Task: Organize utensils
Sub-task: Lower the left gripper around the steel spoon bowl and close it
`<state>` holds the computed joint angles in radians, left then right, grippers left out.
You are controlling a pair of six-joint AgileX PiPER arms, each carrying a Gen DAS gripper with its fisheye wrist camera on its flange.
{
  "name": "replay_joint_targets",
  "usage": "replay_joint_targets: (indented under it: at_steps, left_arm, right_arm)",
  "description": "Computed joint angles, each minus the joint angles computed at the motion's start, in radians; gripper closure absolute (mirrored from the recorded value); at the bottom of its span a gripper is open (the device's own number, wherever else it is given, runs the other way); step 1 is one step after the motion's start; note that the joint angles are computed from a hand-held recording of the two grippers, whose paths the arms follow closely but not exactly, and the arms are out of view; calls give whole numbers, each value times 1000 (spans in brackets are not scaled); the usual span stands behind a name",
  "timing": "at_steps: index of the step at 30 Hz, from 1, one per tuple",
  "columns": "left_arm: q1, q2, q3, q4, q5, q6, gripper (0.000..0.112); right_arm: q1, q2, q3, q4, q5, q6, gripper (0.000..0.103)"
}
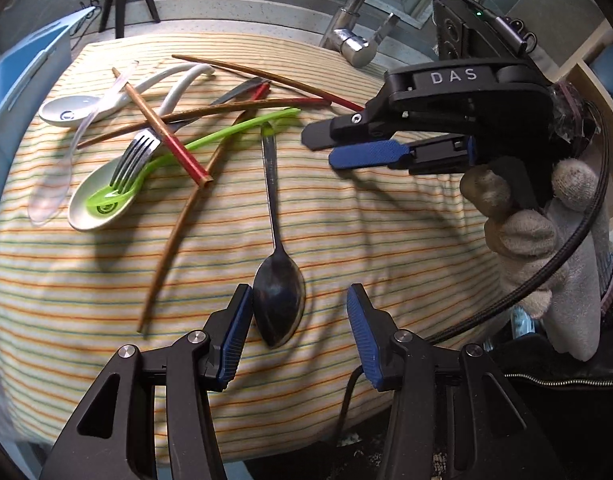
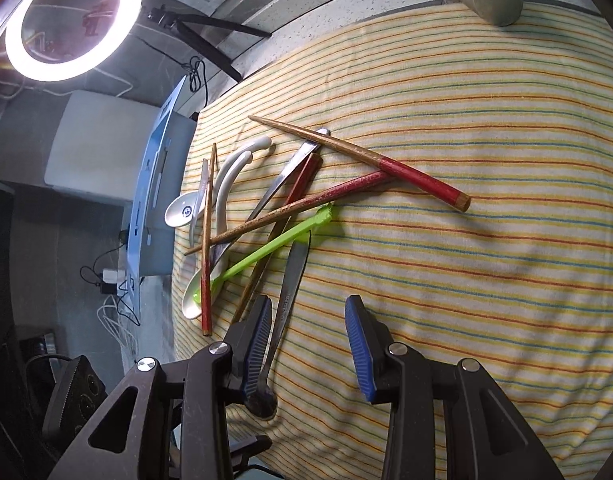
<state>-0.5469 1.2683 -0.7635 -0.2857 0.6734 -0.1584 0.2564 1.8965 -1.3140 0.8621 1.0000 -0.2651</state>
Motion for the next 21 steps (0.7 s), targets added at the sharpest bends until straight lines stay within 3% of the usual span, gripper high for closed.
replay_joint_targets:
  at_steps: [10,21]
  left_arm:
    - [-131,24,-20,147,-58,-254,67]
    - [-168,-70,51,298,-4,-490,67]
  right_arm:
    - [-1,13,-18,2,65,-53,68]
    - [58,62,-86,6,133,-83,73]
